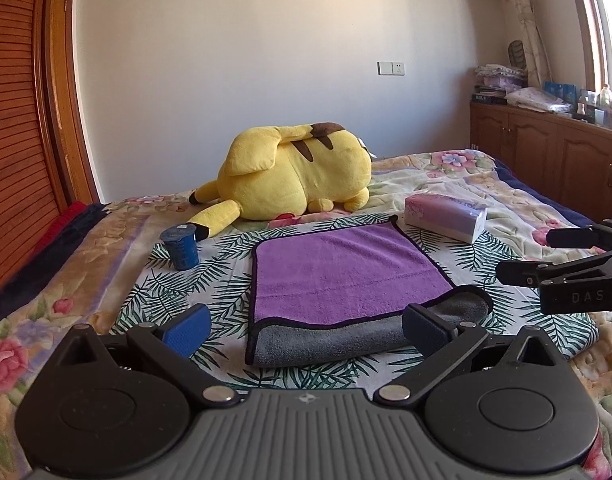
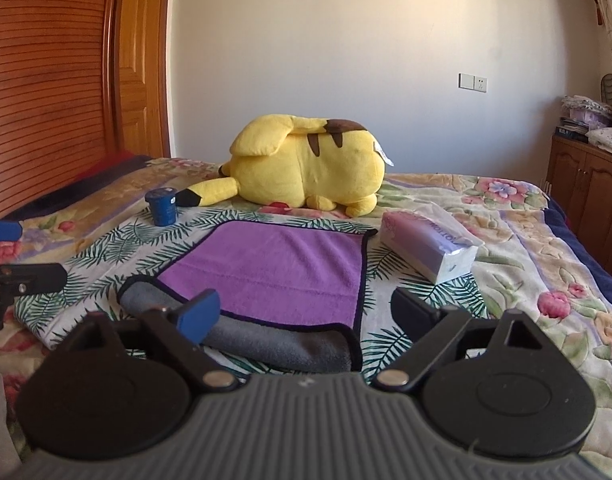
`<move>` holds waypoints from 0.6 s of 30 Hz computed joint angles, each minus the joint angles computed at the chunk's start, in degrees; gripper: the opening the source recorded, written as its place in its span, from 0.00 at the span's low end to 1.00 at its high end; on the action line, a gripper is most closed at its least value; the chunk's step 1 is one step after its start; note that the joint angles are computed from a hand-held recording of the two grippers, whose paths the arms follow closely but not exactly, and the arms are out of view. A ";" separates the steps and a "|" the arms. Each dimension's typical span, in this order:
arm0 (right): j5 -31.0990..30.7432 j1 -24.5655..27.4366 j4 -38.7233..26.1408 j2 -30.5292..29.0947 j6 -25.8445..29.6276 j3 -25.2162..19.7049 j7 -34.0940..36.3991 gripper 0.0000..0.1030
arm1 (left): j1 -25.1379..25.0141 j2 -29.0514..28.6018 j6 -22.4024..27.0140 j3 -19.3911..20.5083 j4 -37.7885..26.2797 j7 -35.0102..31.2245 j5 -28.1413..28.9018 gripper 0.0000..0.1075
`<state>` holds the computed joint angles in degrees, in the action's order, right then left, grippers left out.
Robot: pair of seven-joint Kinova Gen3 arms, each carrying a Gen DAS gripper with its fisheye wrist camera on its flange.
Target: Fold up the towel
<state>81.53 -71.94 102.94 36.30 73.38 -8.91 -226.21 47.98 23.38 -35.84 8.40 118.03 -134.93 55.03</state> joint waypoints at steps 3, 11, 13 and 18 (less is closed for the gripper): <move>-0.02 1.20 -0.32 0.03 -1.51 0.06 0.74 0.86 | -0.73 0.51 1.77 -0.49 -1.09 -1.05 0.24 0.78; 0.73 3.34 -0.10 -0.12 -5.00 0.58 0.80 0.85 | -1.88 2.14 7.70 -3.04 -4.36 -2.50 0.77 0.73; 1.27 3.78 0.17 -0.20 -5.94 0.64 0.66 0.85 | -1.95 2.59 9.03 -3.84 -5.39 -3.87 1.63 0.70; 2.21 5.28 0.33 -0.19 -7.88 0.86 1.00 0.84 | -2.97 3.48 11.54 -4.92 -6.78 -2.89 0.20 0.69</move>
<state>83.73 -66.66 103.27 36.12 65.50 -8.05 -225.22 45.00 26.86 -24.30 3.48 111.25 -137.82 55.23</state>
